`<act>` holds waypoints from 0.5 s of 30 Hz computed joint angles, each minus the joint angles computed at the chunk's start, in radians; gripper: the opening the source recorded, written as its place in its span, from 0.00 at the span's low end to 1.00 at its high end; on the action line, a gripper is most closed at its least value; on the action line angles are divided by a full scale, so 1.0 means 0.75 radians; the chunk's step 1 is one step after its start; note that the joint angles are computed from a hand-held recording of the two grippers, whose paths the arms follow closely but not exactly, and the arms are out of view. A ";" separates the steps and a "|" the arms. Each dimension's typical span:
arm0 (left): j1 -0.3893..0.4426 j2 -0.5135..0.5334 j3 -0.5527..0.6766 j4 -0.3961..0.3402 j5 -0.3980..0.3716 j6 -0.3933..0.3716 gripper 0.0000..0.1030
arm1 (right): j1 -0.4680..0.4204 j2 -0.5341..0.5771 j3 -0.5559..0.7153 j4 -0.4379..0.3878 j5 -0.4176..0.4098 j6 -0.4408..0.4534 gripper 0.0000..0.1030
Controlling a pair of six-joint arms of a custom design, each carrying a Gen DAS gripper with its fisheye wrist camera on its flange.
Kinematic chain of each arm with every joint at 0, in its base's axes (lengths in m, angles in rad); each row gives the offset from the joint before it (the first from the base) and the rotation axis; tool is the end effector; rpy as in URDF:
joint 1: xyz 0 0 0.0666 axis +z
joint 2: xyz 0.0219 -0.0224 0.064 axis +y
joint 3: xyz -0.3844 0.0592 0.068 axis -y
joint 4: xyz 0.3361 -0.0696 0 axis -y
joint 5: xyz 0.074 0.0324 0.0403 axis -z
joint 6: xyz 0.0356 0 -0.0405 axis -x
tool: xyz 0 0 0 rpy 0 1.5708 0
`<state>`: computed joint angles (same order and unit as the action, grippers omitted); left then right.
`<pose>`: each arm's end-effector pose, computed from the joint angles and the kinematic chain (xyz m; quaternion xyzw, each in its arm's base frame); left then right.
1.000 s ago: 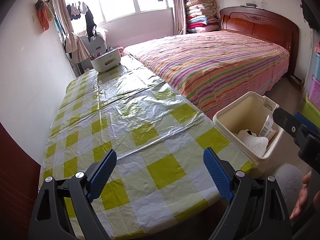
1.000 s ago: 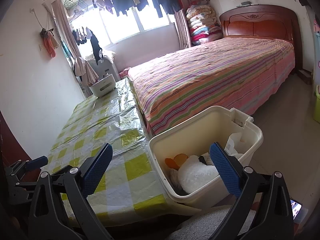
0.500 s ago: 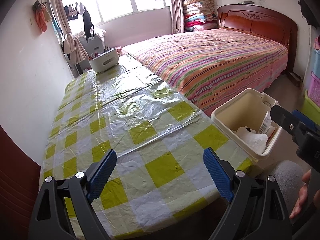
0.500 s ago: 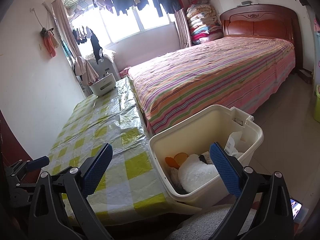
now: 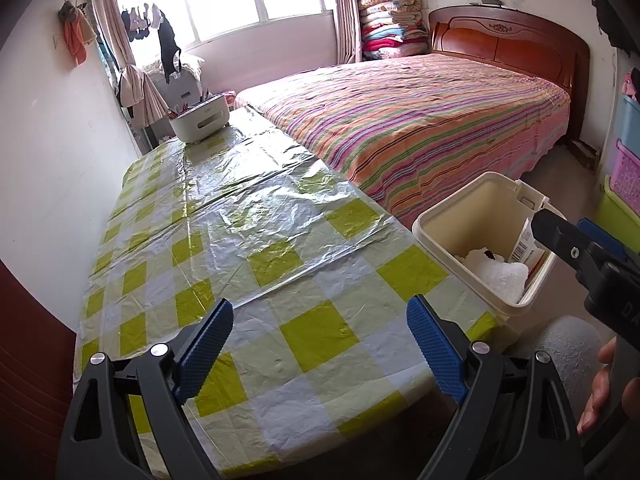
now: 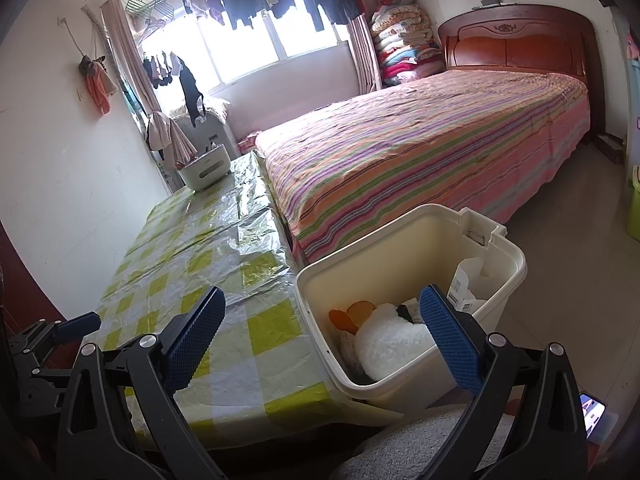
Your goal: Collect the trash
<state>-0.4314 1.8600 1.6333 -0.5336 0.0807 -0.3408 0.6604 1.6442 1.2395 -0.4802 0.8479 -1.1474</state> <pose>0.5468 -0.2553 0.3285 0.3605 0.8447 -0.0549 0.3918 0.4024 0.2783 0.3010 0.3412 0.7997 0.0012 0.4940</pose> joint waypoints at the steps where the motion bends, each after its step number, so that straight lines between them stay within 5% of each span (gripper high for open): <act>1: 0.000 0.000 -0.001 0.000 0.001 0.001 0.84 | -0.001 -0.001 -0.002 -0.001 -0.002 -0.003 0.93; 11: -0.001 0.007 0.023 -0.057 0.045 -0.001 0.84 | 0.001 -0.002 -0.003 -0.002 -0.006 -0.013 0.93; 15: -0.003 -0.008 -0.004 -0.006 0.037 0.013 0.84 | 0.001 -0.002 -0.004 -0.004 -0.005 -0.018 0.93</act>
<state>-0.4337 1.8540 1.6303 -0.5383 0.1082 -0.3310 0.6613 1.6424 1.2364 -0.4829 0.8440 -1.1608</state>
